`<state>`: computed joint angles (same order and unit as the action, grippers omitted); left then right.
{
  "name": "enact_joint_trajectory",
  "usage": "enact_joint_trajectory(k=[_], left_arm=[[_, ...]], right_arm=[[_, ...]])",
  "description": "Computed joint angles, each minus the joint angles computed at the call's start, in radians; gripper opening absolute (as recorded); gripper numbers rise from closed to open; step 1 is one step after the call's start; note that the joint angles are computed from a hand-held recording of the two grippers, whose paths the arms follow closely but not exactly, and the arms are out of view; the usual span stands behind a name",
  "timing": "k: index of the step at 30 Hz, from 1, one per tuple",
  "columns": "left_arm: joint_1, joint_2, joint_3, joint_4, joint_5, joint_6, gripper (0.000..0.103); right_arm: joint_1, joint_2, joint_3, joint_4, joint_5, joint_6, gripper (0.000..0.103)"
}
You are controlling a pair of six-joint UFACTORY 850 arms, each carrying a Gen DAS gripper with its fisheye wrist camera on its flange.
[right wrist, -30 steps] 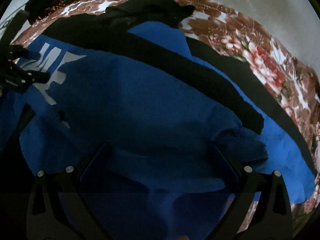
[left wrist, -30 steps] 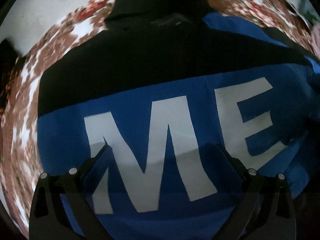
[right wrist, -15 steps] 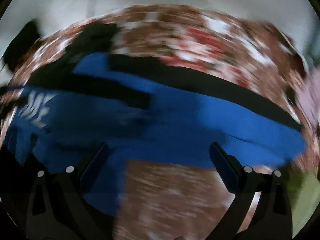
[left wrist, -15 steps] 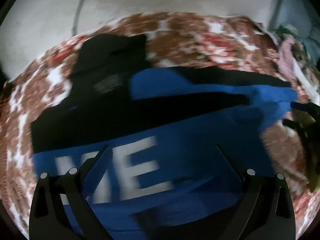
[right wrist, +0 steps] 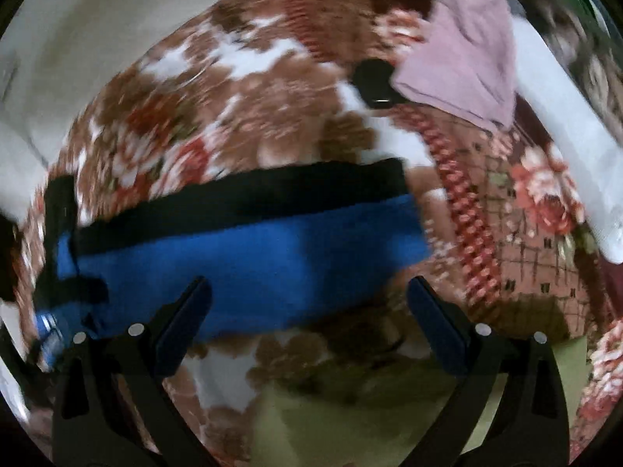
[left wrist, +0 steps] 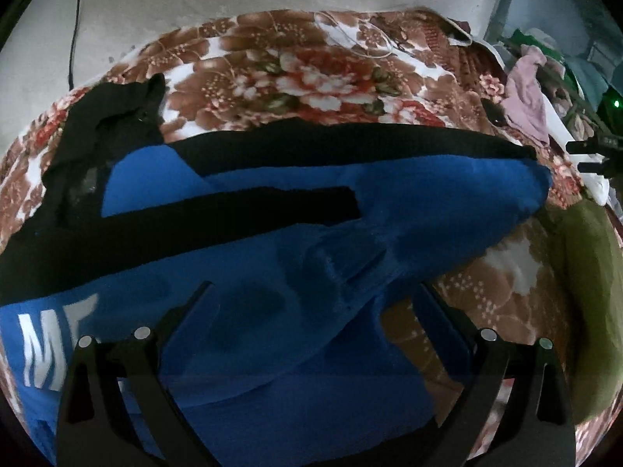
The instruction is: Fold large clothes
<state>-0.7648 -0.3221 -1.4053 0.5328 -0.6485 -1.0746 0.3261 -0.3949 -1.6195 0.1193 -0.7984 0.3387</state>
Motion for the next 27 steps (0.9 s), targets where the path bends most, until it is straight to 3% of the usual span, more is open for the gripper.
enact_joint_trajectory(k=[7,10,12,14,19,20,23,27], left_arm=[[-0.002,-0.056,-0.041,0.015,-0.016,-0.083,0.098],[0.002,-0.052,-0.031,0.002,0.0,-0.095,0.098],[0.0,-0.039,-0.013,0.014,0.028,-0.125,0.098],[-0.009,-0.035,-0.004,0.048,0.007,-0.166,0.098],[-0.017,0.0,0.03,0.083,-0.042,-0.225,0.098],[-0.015,0.009,0.038,0.073,-0.049,-0.222,0.098],[-0.012,0.041,0.068,0.084,-0.053,-0.242,0.098],[-0.01,0.041,0.096,0.131,-0.099,-0.266,0.098]], right_arm=[[-0.132,-0.072,0.013,0.338,-0.041,-0.141,0.098],[-0.165,-0.077,0.072,0.58,-0.032,-0.23,0.098],[-0.163,-0.091,0.069,0.585,-0.046,-0.221,0.098],[-0.167,-0.108,0.067,0.603,-0.054,-0.234,0.098],[-0.184,-0.136,0.076,0.706,-0.04,-0.295,0.081],[-0.183,-0.137,0.074,0.715,-0.036,-0.314,0.073],[-0.178,-0.134,0.07,0.723,-0.015,-0.375,0.035],[-0.164,-0.105,0.081,0.701,0.046,-0.389,0.023]])
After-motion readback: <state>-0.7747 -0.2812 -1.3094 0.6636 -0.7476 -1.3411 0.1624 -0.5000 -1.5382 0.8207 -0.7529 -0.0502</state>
